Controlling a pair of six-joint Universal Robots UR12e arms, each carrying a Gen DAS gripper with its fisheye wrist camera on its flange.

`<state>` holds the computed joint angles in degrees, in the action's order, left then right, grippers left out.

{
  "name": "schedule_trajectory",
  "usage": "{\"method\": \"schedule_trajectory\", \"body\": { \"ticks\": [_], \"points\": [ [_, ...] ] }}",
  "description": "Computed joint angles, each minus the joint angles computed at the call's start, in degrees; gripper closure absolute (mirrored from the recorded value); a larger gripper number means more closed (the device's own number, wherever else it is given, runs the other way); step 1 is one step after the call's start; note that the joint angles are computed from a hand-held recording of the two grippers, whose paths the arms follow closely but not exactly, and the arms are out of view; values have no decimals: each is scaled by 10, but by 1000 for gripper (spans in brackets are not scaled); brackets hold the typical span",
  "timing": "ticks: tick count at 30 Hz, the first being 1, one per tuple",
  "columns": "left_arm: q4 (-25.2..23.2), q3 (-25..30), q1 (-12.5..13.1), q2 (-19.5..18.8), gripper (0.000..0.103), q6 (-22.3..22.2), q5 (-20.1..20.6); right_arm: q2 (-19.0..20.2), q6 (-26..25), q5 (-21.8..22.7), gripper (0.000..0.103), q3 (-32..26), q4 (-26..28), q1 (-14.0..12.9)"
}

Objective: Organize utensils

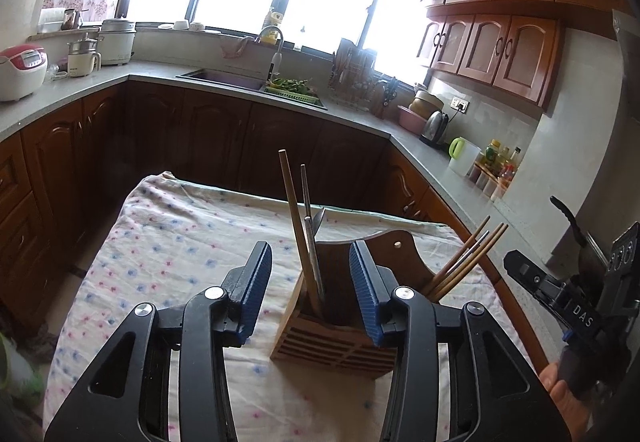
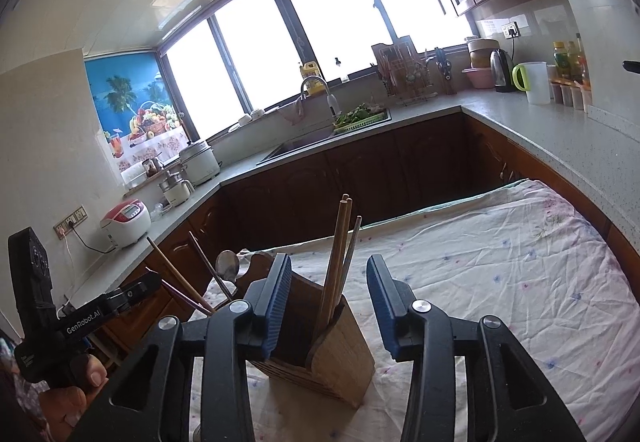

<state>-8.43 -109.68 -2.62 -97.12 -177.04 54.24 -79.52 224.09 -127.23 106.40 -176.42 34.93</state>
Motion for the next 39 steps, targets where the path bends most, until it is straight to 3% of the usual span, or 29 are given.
{"method": "schedule_trajectory", "body": {
  "ticks": [5, 22, 27, 39],
  "points": [
    [1, -12, 6, 8, 28, -6, 11, 2, -7, -8, 40, 2, -13, 6],
    [-2, -46, 29, 40, 16, -3, 7, -1, -30, -30, 24, -1, -22, 31],
    [6, -65, 38, 56, 8, -8, 3, -4, -34, -49, 15, 4, -24, 44],
    [-10, -133, 69, 110, 3, 4, 12, -11, -25, -79, 4, 22, -16, 88]
  ]
}}
